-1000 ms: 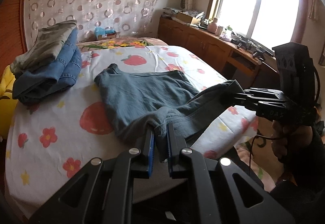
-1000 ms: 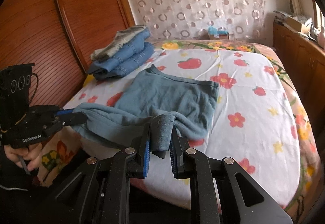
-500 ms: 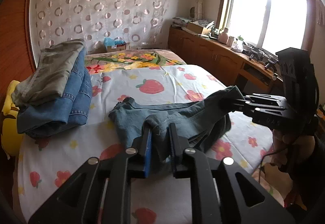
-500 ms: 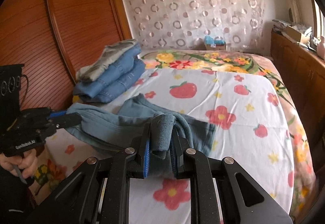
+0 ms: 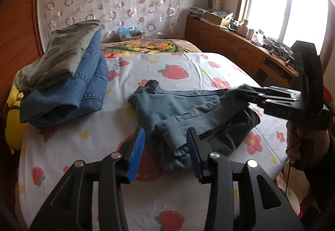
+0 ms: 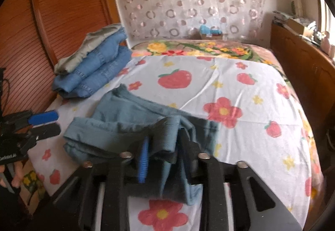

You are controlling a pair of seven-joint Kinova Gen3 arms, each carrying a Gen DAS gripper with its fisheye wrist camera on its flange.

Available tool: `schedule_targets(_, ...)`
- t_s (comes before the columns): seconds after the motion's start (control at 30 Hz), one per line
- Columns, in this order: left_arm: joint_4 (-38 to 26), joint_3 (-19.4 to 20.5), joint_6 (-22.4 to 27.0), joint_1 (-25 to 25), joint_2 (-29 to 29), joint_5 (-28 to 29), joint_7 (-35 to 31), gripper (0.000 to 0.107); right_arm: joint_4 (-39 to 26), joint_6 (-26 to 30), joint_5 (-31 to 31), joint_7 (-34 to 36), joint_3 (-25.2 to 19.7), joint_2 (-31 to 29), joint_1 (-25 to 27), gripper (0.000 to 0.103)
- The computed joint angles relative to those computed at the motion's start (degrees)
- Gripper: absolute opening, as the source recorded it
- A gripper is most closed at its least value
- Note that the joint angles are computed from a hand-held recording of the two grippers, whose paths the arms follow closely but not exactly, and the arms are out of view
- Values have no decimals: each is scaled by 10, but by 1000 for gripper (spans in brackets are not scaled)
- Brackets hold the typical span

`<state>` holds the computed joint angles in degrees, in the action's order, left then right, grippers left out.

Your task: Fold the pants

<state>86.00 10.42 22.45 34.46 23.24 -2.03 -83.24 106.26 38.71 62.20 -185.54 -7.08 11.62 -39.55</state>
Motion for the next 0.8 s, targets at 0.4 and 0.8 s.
schedule_targets(0.4,18,38,17,-31,8,53,-53,40,54,-13,-33,20,-34,-46,24,51)
schedule_targets(0.8,-9,2,57,11,33,22,-20,40,64,-66,-94,75,-10,-21,26,53)
